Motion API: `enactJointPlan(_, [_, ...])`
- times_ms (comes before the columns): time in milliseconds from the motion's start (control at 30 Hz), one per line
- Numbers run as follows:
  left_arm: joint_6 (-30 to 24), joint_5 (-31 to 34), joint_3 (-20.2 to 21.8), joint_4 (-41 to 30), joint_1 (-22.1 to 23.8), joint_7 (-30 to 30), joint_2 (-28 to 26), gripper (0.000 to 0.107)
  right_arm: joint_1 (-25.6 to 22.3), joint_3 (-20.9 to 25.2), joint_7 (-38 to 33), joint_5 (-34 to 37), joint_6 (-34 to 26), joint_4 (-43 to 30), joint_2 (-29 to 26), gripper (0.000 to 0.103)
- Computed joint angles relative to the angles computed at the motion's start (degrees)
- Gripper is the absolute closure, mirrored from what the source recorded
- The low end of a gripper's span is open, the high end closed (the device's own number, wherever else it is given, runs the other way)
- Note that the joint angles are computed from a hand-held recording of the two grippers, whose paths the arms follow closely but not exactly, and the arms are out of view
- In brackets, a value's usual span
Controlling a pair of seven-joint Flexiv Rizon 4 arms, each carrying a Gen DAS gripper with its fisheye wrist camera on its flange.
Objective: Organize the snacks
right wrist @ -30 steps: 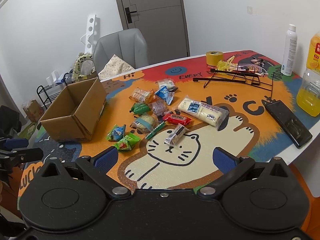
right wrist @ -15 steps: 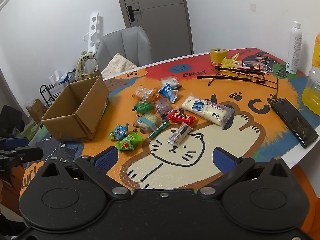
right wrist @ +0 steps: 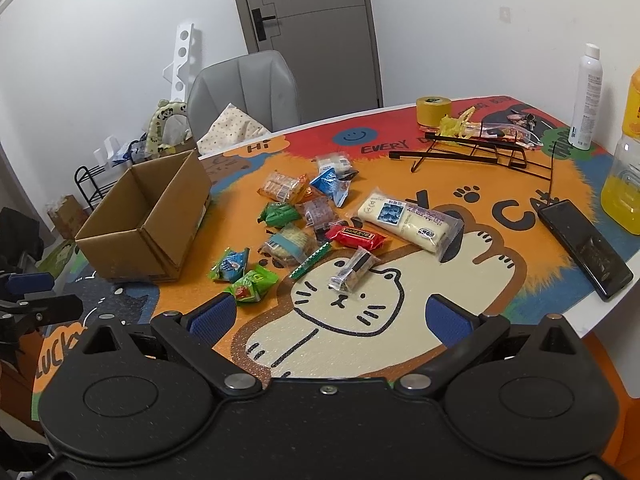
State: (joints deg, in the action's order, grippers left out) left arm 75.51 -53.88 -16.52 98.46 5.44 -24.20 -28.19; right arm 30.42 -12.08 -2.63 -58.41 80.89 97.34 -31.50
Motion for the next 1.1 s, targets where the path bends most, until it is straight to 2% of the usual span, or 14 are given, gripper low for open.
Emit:
enactJointPlan(567, [0.54, -2.77, -1.54, -2.42, -0.42, 3.35, -1.73, 0.004, -0.35, 0.29, -2.53, 1.48, -1.05, -1.68, -1.08, 0.000])
enactJointPlan(700, [-0.67, -1.36, -1.31, -4.32, -0.67, 1.85, -3.28, 0.004, -0.67, -0.07, -2.67, 2.22, -0.16, -1.98, -1.74, 0.000])
enactJointPlan(867, [0.80, 1.63, -1.41, -5.97, -1.34, 0.25, -5.46, 0.004, -0.87, -0.74, -3.64, 4.58, 1.42, -2.66, -3.21, 0.000])
enactJointPlan(1100, [-2.57, 6.42, -1.36, -9.59, -1.27, -4.61, -9.09, 0.004, -0.23, -2.39, -7.34, 9.89, 4.53, -4.10, -6.11, 0.000])
